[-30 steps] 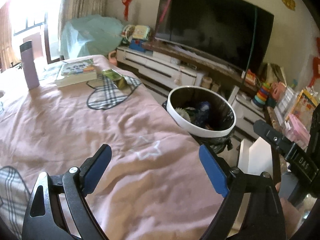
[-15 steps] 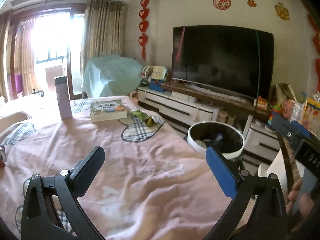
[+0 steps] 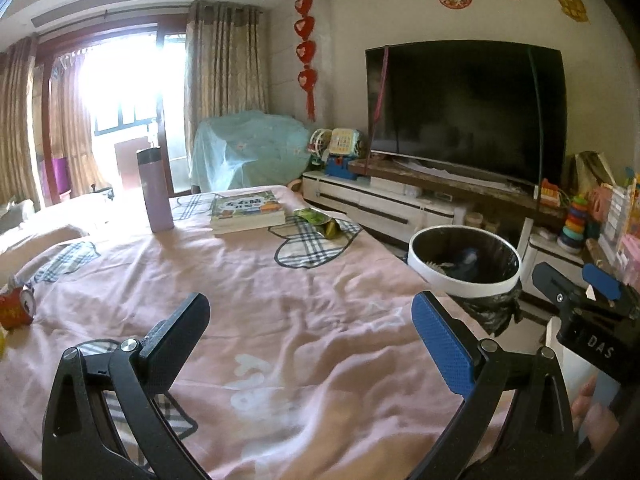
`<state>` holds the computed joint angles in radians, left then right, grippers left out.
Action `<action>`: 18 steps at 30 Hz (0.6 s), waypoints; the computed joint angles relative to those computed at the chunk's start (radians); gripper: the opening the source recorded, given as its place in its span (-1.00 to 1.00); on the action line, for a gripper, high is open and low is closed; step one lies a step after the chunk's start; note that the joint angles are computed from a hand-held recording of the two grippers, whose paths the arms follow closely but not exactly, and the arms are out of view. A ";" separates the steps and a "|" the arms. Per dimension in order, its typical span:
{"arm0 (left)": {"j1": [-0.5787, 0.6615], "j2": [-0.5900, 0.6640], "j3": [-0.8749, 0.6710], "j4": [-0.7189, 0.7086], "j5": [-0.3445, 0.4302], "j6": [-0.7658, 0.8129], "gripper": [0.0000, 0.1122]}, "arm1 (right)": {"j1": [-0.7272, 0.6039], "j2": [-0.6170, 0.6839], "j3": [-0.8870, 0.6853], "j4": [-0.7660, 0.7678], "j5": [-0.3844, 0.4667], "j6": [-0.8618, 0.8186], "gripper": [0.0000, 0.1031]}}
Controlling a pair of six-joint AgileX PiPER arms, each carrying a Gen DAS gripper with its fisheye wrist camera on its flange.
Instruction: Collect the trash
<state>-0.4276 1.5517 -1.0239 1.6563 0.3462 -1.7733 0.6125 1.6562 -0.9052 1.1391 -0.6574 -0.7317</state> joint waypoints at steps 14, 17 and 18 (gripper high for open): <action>-0.015 -0.012 0.017 0.018 0.022 -0.014 0.84 | -0.003 -0.007 0.014 -0.016 -0.005 0.025 1.00; -0.019 -0.013 0.018 0.019 0.028 -0.015 0.84 | -0.006 -0.005 0.009 -0.016 0.003 0.027 1.00; -0.019 -0.014 0.020 0.018 0.029 -0.015 0.84 | -0.005 -0.007 0.011 -0.021 0.001 0.033 1.00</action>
<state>-0.4467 1.5374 -1.0038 1.6741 0.3747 -1.7883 0.6076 1.6491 -0.8942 1.1184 -0.6561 -0.6988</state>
